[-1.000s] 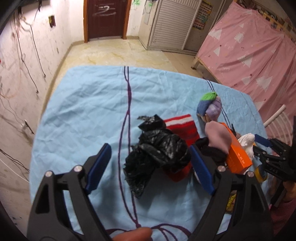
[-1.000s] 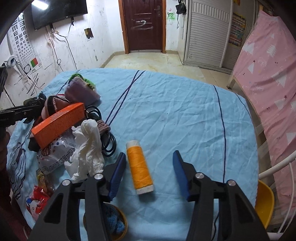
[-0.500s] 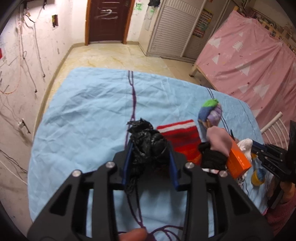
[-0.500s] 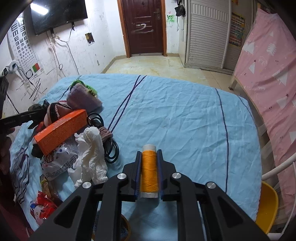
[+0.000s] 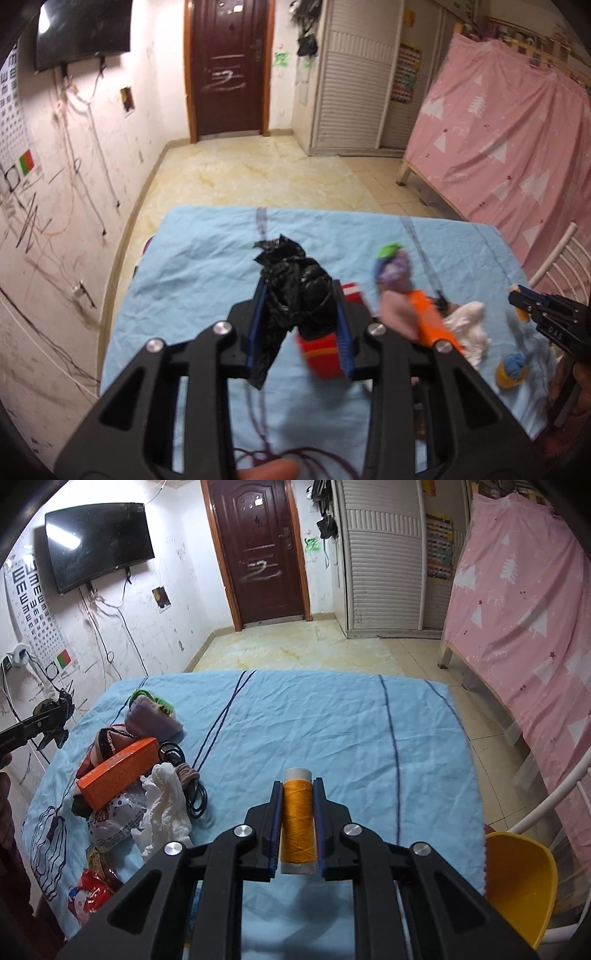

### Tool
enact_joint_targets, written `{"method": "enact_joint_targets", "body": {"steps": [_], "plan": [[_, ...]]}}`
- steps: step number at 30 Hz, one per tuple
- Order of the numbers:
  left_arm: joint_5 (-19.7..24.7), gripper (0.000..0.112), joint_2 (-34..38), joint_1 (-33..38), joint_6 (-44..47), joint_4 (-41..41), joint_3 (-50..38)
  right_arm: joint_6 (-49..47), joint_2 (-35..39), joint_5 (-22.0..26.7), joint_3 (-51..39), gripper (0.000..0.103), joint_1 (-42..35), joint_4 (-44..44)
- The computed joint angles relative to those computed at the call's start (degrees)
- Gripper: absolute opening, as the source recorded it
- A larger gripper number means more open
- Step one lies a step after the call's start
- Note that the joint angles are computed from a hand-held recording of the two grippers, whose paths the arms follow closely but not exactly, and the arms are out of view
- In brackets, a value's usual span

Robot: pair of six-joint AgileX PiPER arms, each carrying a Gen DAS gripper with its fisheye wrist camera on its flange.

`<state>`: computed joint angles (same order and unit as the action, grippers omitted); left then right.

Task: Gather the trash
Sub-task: 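Carry the bag and spool in both tools over the yellow bin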

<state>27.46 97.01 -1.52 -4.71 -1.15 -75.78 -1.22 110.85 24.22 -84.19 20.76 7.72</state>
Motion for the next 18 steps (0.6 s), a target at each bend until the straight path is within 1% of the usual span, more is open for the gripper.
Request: {"method": "enact_joint_targets", "body": {"steps": [3, 8, 11, 13, 15, 18], "plan": [[0.8, 0.031, -0.6, -2.9, -1.9, 1.9, -1.0, 0.1, -2.2, -2.0, 2.9, 0.009, -0.5, 0.2], [3.0, 0.031, -0.6, -8.5, -3.4, 3.5, -4.2, -3.5, -7.4, -6.1, 9.1, 0.009, -3.7, 4.6], [4.2, 0.031, 0.2, -13.0, -5.2, 5.8, -6.9, -10.2, -11.0, -8.3, 13.3, 0.009, -6.8, 11.7], [5.0, 0.031, 0.9, -15.8, -6.8, 7.6, -8.6, -16.6, -13.0, -9.1, 15.6, 0.009, -9.5, 18.3], [6.0, 0.031, 2.1, -18.2, -7.9, 8.9, -10.7, -25.4, -14.8, -9.4, 17.8, 0.009, -12.8, 27.1], [8.1, 0.031, 4.6, -21.9, -9.3, 10.1, -14.8, -36.5, -17.0, -9.3, 20.3, 0.009, -17.1, 38.1]]}}
